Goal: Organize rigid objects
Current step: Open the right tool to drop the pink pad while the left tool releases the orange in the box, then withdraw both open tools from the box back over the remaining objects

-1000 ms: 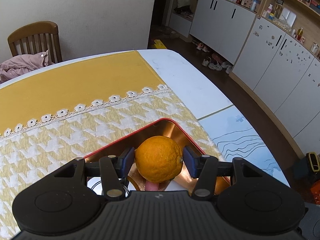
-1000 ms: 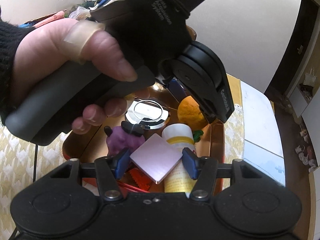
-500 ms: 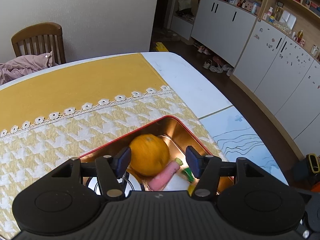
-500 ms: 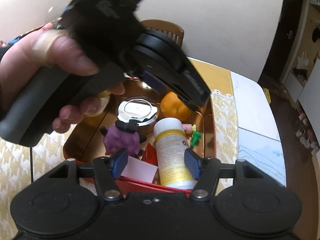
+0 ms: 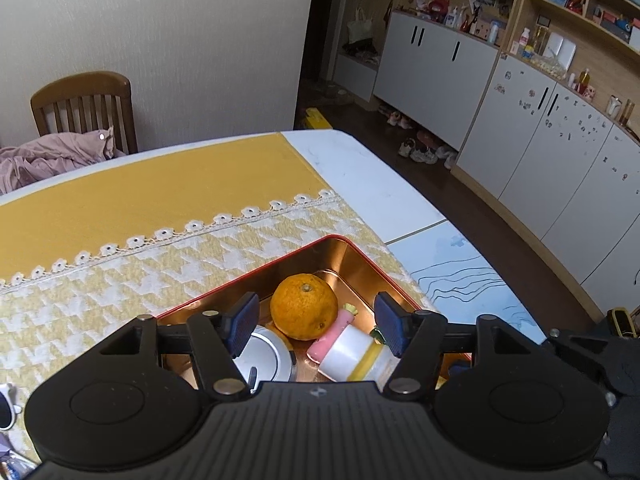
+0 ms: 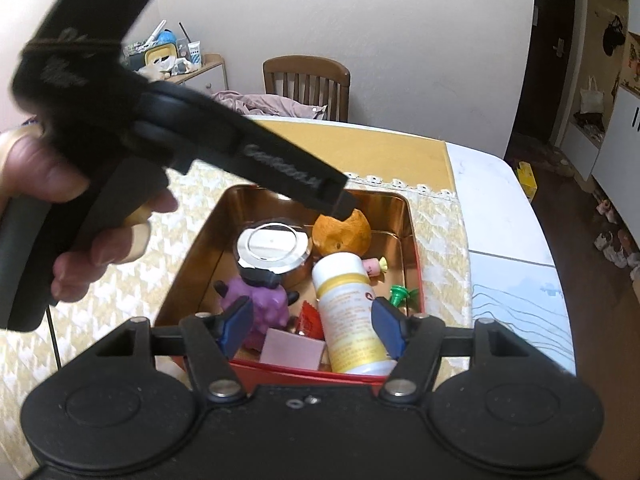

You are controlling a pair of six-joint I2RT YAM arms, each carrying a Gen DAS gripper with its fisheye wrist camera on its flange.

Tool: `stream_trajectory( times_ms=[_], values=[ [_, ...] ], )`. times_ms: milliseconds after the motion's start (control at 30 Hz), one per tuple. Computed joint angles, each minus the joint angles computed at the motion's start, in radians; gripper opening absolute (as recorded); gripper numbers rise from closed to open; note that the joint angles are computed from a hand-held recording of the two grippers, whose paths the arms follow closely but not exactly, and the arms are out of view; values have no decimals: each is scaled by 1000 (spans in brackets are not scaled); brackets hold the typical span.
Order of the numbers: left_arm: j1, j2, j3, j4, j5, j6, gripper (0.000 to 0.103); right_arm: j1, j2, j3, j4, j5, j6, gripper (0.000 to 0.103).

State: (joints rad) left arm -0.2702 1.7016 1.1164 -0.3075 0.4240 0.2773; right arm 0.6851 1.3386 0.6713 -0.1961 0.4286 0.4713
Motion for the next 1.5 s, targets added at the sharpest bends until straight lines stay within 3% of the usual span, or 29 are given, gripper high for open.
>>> stream_trajectory(
  times_ms=[533, 667, 733, 867, 1200, 1500],
  values=[
    [244, -187, -99, -109, 139, 166, 63, 160, 3, 103, -139, 94, 195, 80],
    [349, -190, -88, -163, 201, 249, 77, 207, 58, 155, -150, 113, 220, 81],
    [402, -184, -75, -190, 226, 285, 78, 227, 95, 185, -149, 120, 234, 82],
    [499, -146, -31, -248, 256, 353, 82, 259, 183, 264, -152, 122, 259, 82],
    [702, 30, 130, -335, 306, 513, 83, 328, 423, 505, -166, 99, 249, 82],
    [808, 260, 352, -366, 271, 571, 83, 362, 630, 762, -218, 91, 177, 82]
  ],
)
